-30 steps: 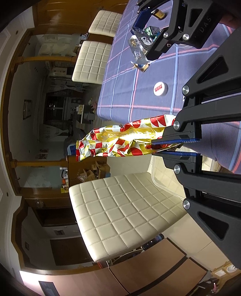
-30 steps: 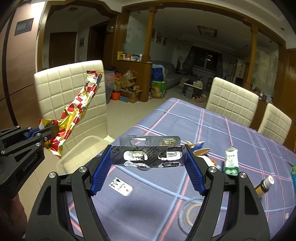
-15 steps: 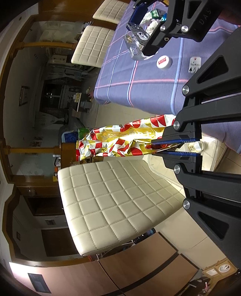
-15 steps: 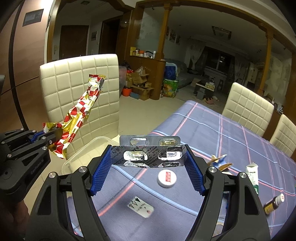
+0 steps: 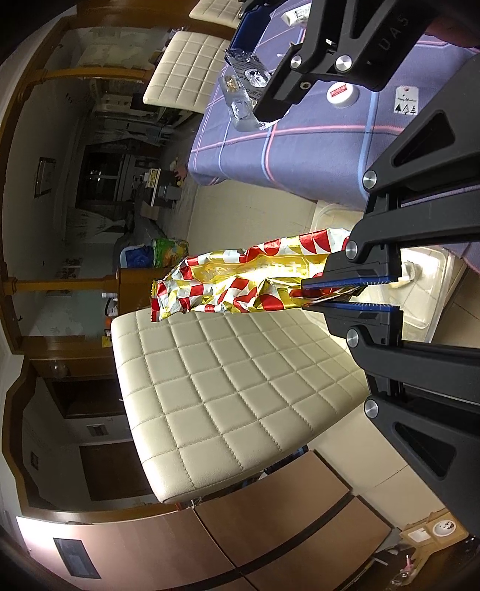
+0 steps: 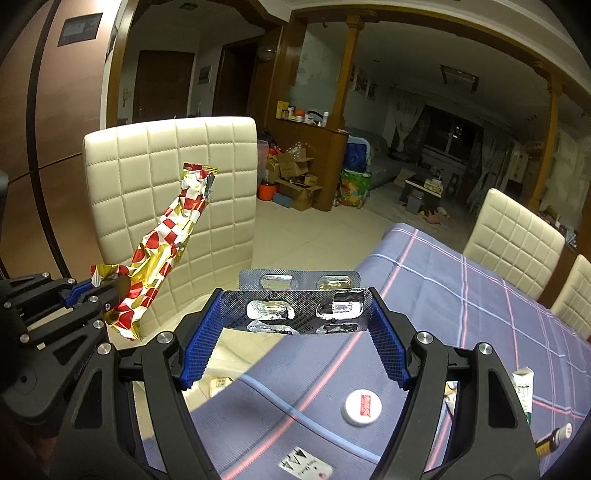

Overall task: Collect trash
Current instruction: 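Carry the red-gold wrapper with the left tool while the right tool carries the blister pack to the bin, then open the left tool to drop the red-gold wrapper into the bin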

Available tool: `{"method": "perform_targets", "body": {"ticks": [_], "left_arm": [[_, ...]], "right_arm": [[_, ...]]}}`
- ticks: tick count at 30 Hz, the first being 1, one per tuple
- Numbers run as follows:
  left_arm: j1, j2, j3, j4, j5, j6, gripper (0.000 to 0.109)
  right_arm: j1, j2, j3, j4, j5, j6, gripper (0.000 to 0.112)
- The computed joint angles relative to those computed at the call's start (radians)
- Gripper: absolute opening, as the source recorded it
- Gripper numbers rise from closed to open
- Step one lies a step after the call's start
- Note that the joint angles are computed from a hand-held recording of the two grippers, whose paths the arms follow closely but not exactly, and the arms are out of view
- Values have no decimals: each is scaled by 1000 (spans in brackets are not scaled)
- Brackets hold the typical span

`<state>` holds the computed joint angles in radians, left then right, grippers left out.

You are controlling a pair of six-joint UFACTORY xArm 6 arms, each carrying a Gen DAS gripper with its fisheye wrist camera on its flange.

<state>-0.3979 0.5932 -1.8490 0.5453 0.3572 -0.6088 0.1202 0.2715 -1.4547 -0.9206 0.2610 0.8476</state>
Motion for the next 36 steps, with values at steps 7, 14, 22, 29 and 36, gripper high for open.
{"method": "perform_targets", "body": {"ticks": [7,14,22,29,36], "left_arm": [[6,51,-72,-40,27,34,7],[9,97,-154,-9,48,27,7],[22,164,-266,-35,78,59,7],[19,214,-339,-101,103,128,7],[19,247,-388,-233,145,243,10]], "right_arm": [[7,51,-62,61,9,-62,74],[5,85,-100,145,11,-148,74],[18,160,-210,220,38,-236,74],[28,209,-286,252,67,-266,74],[29,232,-324,250,84,-261,74]]}}
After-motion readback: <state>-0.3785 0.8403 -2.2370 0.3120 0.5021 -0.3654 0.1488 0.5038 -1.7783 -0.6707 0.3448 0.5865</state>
